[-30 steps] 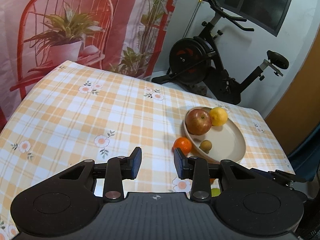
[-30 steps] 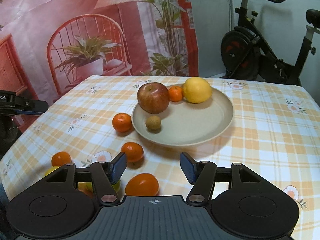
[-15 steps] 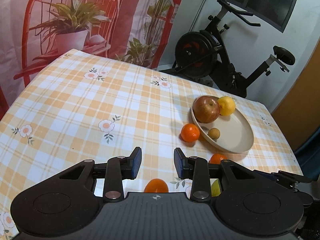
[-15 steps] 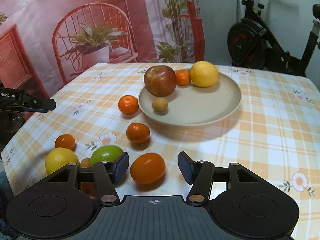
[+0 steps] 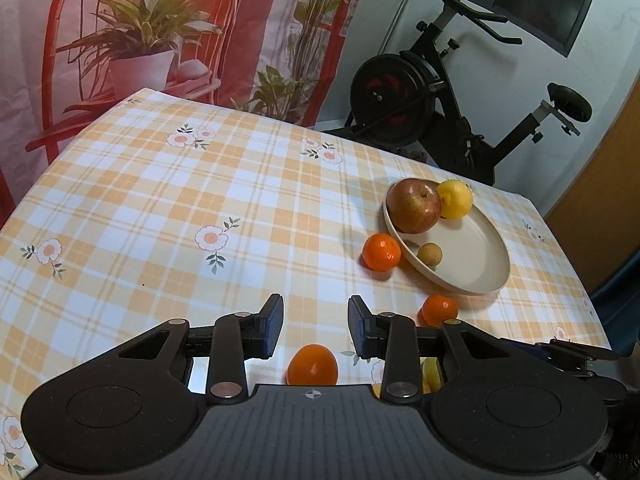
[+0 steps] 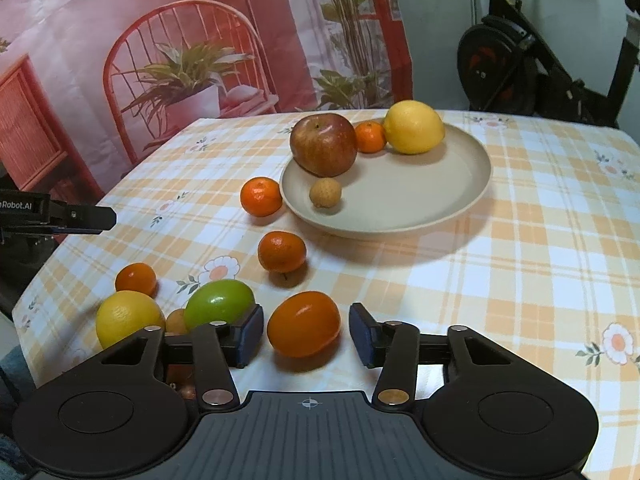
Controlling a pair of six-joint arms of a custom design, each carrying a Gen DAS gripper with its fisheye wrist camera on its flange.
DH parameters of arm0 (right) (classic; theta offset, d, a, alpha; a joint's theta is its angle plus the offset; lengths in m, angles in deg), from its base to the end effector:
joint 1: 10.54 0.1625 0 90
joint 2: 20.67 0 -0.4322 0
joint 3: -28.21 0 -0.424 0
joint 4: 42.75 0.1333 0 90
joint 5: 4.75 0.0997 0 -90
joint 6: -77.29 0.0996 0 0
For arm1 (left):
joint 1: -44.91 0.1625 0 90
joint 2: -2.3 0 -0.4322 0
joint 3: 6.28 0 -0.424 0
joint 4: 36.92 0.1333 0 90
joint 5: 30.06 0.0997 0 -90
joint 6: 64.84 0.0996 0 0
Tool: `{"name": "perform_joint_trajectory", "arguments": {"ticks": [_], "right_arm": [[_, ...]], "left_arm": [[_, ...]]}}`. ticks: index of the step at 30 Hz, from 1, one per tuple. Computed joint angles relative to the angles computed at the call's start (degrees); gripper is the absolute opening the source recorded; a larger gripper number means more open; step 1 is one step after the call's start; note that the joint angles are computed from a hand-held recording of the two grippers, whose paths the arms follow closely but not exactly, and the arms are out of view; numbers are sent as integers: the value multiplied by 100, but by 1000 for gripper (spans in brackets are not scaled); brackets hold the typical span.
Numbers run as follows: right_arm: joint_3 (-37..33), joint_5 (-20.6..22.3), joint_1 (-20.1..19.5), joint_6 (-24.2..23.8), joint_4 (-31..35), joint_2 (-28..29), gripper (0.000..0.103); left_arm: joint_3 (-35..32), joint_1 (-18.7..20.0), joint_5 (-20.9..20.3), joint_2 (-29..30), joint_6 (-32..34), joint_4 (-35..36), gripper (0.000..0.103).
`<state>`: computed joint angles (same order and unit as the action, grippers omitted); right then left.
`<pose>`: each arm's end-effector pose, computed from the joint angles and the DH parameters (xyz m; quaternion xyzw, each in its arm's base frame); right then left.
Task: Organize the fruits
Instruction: 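Withdraw both tools from the plate toward the remaining fruit, then grasp a tangerine with the left tool while the right tool grasps the oval orange fruit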
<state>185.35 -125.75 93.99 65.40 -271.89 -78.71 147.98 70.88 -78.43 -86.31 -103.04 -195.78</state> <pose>0.1529 -0.2630 0.1093 0.1178 -0.9024 0.3356 0.2434 -0.1725 -0.3059 0.1395 0.1991 0.9130 -0.2929 0.2026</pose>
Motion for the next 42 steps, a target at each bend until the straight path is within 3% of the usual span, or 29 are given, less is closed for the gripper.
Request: {"name": "perform_joint_trajectory", "arguments": {"ticks": [25, 42], "right_arm": [[16, 294, -244, 274, 49, 25, 39], [-11, 273, -234, 307, -56, 96, 38]], "left_arm": [[-21, 24, -130, 24, -96, 202, 37], [-36, 63, -162, -5, -211, 332, 37]]}}
